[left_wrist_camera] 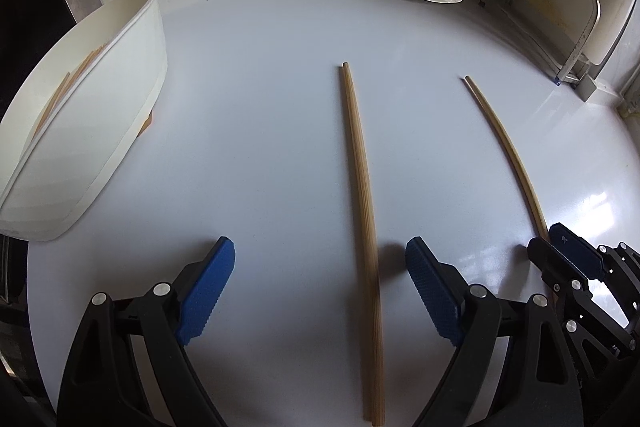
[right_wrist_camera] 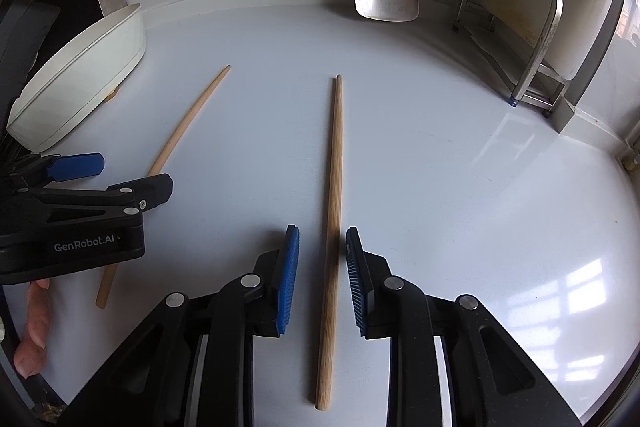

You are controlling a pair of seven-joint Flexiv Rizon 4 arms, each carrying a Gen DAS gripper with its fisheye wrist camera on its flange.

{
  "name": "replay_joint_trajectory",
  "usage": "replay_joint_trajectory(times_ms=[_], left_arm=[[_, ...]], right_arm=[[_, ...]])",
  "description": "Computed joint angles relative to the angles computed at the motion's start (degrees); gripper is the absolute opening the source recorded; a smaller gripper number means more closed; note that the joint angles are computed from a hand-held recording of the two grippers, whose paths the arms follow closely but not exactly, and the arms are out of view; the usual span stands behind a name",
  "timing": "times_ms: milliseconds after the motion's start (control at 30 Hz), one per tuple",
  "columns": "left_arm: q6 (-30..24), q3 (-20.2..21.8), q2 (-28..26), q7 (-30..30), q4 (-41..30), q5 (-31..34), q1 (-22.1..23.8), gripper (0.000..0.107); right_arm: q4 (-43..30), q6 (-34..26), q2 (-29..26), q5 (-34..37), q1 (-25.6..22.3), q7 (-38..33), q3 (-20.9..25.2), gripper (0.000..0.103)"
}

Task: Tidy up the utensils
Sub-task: 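Close the right tool on a chopstick while the left tool grasps the last one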

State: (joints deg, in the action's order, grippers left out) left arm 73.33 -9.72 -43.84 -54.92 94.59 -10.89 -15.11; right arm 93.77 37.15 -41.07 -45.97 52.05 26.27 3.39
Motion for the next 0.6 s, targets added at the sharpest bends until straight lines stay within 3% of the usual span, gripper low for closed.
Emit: replay_joint_trajectory(times_ms=[133, 367, 433, 600], left_arm=[[0.1, -0.6, 0.3, 0.6, 0.1, 0.1, 0.1, 0.061], [-1.5, 0.2, 1.0, 1.1, -0.1, 1.0, -1.2, 0.007], [-1.3, 1.0, 1.4, 1.2, 0.3, 2.0, -1.9, 0.007], [-7.3, 0.7, 2.1, 1.2, -1.1, 0.6, -0.8, 0.007]], right_arm=[[-0.1, 1.0, -0.2, -0.4, -0.2, -0.5, 0.0, 0.011], [0.0, 2.2, 0.0, 0.5, -0.6, -0.4, -0.1, 0.008], [0.3, 2.9, 0.2, 0.7, -0.7, 0.5, -0.1, 0.007], [1.8, 6.1, 1.2, 0.7, -1.1, 4.2, -0.5, 0.006]])
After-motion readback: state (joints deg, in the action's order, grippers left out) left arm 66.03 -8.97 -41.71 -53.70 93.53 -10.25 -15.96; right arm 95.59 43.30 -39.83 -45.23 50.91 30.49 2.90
